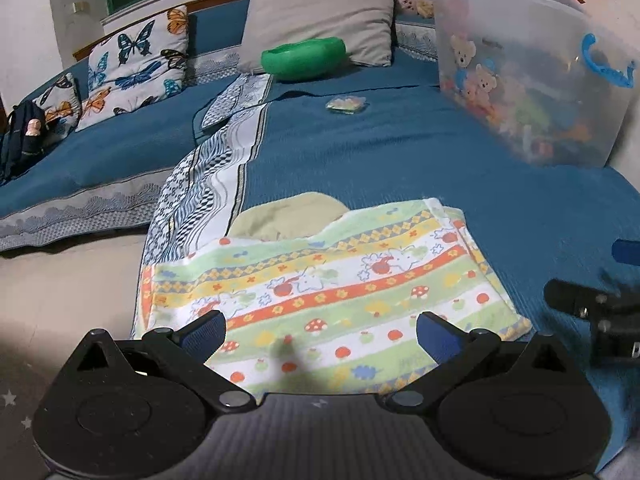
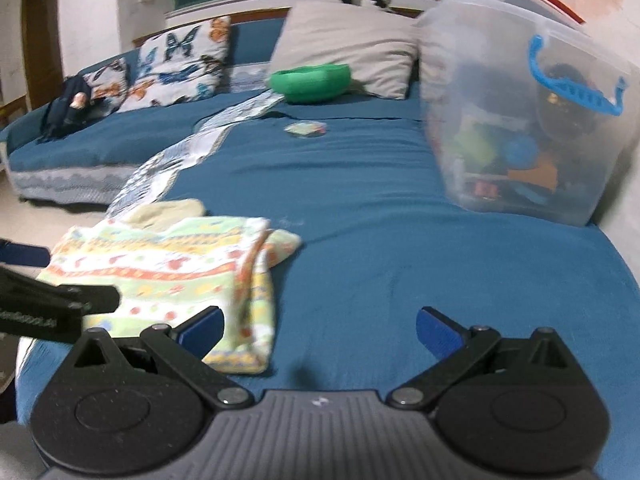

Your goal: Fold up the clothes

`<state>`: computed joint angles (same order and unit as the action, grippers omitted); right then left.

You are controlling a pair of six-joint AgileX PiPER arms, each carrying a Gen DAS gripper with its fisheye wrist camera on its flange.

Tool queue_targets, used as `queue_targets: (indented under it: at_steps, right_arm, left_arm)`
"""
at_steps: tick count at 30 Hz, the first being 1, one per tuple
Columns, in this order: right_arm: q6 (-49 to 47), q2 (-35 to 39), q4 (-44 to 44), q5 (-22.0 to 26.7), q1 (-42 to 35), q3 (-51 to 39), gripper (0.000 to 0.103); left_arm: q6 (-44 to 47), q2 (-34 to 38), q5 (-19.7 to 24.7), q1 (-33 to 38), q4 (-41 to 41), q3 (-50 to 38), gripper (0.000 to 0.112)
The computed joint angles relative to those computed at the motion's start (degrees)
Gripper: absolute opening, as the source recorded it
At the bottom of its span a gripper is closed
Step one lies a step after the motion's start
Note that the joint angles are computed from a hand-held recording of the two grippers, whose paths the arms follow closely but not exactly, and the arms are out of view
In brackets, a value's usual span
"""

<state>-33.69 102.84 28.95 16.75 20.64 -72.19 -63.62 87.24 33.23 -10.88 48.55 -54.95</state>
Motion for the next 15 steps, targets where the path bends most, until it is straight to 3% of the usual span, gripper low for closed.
queue_targets:
  at_steps: [15]
  right_arm:
    - [-3.9, -5.0, 3.1, 4.3, 3.8, 4.3, 0.103]
  left_arm:
    - [-5.7, -6.5, 6.0, -3.1, -1.4, 5.0, 0.103]
